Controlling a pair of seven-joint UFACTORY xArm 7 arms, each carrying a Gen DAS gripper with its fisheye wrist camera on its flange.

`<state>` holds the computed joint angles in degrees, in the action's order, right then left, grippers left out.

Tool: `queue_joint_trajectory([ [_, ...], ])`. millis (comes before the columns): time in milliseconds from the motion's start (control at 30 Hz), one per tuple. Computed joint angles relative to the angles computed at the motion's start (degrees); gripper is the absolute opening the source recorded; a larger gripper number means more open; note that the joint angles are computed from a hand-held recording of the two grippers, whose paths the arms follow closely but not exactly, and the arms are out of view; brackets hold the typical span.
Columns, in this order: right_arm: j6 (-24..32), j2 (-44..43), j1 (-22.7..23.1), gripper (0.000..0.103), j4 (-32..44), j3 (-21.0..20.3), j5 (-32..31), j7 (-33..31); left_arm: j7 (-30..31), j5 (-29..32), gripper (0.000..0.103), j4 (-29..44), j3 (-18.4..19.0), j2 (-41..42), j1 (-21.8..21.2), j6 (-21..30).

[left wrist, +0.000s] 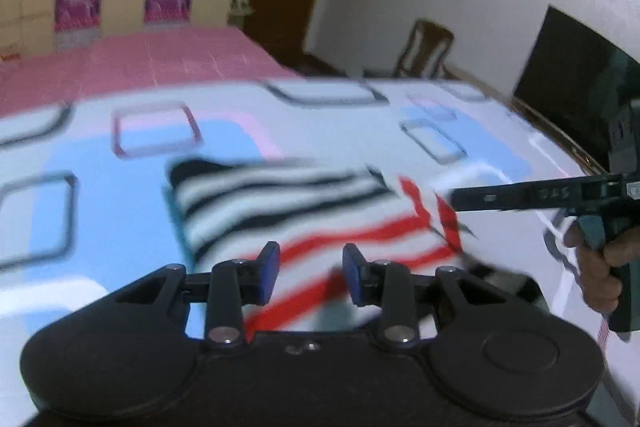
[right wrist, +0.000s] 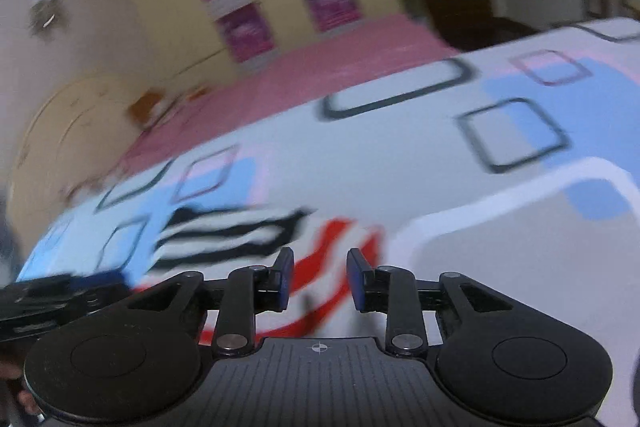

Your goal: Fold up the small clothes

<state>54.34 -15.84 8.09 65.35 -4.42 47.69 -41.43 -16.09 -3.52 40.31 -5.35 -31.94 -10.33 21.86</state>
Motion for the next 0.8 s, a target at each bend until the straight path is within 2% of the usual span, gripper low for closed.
queue_joint_trajectory([
  [33, 0.14, -0.39, 0.65, 0.027, -0.76, 0.78, -2.17, -2.04, -1.04, 1.05, 0.033, 0.09, -1.43, 0.87, 0.97, 0.43],
  [67, -0.92, -0.42, -1.09, 0.013, -1.56, 3.90, -6.49, -1.86, -2.13, 2.81, 0.034, -0.26, -3.13, 1.46, 2.18, -0.01],
  [100, -3.13, -0.41, -1.01, 0.013, -3.37, 4.75, -8.40, -2.53, -3.24, 4.33, 0.034, -0.74, -4.38, 1.62, 3.14, -1.03],
  [133, -4.40, -0.76, 0.52, 0.013, -4.47, 3.21, -7.92, -2.68, -4.25, 5.20, 0.034, -0.76, -4.97, 1.70, 3.63, -1.28],
  [167, -3.28, -0.01, 1.63, 0.013, -3.77, 1.33, -7.14, -0.42, -4.46, 5.19, 0.033, -0.53, -4.50, 1.74, 3.23, -0.84],
  [233, -1.26, -0.34, 0.44, 0.013, -2.41, 1.82, -8.17, 1.78, -3.95, 4.53, 0.029, -0.14, -3.09, 0.49, 1.76, 0.98],
  [300, 0.52, -3.01, 0.98, 0.014, -2.38, 0.46, -6.97, -0.97, -2.97, 1.94, 0.029, -2.10, -1.07, -3.49, -1.16, 0.53],
  [400, 8.02, -7.64, 1.77, 0.014, -2.76, -2.70, -5.81, -6.84, -4.74, 2.54, 0.025, -4.97, -3.34, -10.14, -0.72, 3.74],
  [433, 9.69, -9.38, 1.86, 0.014, -3.55, -3.22, -6.22, -8.84, -6.13, 2.74, 0.020, -5.94, -4.48, -12.38, -0.36, 5.11],
  [533, 12.62, -14.00, 1.41, 0.014, -6.59, -3.49, -9.81, -11.87, -8.76, 0.22, 0.018, -8.59, -4.57, -17.45, -3.11, 8.97],
  [633, 9.72, -17.68, 0.26, 0.012, -12.13, -1.91, -15.55, -13.85, -10.95, -1.03, 0.016, -9.76, -5.56, -18.66, -4.94, 12.12],
  [733, 6.51, -19.90, 0.95, 0.005, -16.21, -2.12, -16.23, -14.77, -13.09, 0.68, 0.016, -10.71, -8.02, -17.81, -4.34, 11.91],
  [800, 4.94, -21.22, 1.49, 0.004, -18.05, -2.15, -16.73, -14.75, -14.72, 1.19, 0.016, -10.86, -8.27, -17.39, -4.03, 11.31],
])
